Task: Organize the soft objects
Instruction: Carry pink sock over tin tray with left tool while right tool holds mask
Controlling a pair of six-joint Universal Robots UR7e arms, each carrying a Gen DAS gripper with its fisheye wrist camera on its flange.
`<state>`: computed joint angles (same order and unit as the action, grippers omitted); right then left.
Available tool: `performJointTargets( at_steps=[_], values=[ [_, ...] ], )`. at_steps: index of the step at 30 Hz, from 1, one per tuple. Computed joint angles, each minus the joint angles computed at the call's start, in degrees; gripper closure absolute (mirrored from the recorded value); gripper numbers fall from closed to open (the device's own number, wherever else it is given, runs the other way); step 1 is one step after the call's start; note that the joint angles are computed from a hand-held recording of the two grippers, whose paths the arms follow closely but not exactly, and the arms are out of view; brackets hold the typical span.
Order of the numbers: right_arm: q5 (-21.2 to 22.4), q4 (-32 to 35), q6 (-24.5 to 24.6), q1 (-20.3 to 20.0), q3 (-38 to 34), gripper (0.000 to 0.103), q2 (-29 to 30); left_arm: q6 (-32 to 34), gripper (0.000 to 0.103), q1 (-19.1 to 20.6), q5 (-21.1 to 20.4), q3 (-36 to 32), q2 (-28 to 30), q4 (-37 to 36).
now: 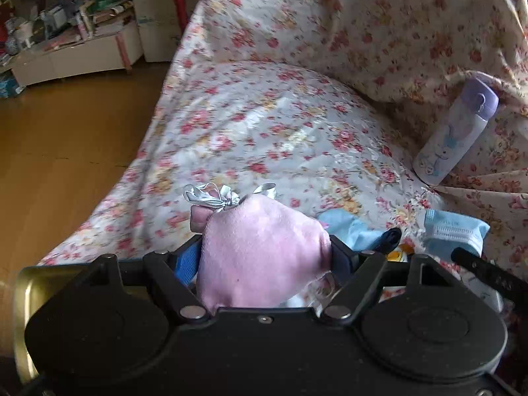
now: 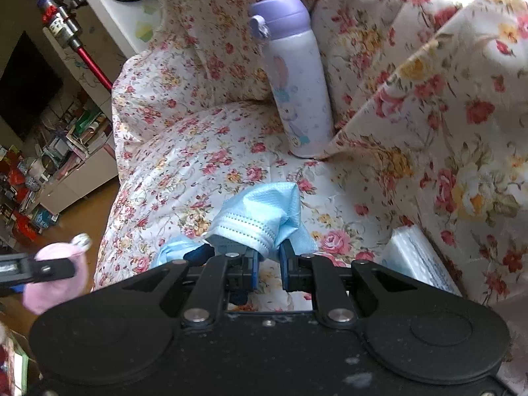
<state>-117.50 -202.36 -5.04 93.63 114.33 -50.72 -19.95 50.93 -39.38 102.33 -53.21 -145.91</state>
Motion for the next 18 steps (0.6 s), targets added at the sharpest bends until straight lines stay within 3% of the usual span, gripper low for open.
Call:
performJointTargets(
  at_steps=[9,18],
  values=[
    [-2.48,0.81,-1.84,0.57,-0.98,0.09,1.07,-7.23,0.03,-1.27,4.94,9.64,-12.56,7.35],
    [-3.63,-1.19,-2.79,1.21,0.73,0.09,0.41,-17.33,0.03,0.67,7.37,15.87,-22.44,16.33]
  ],
)
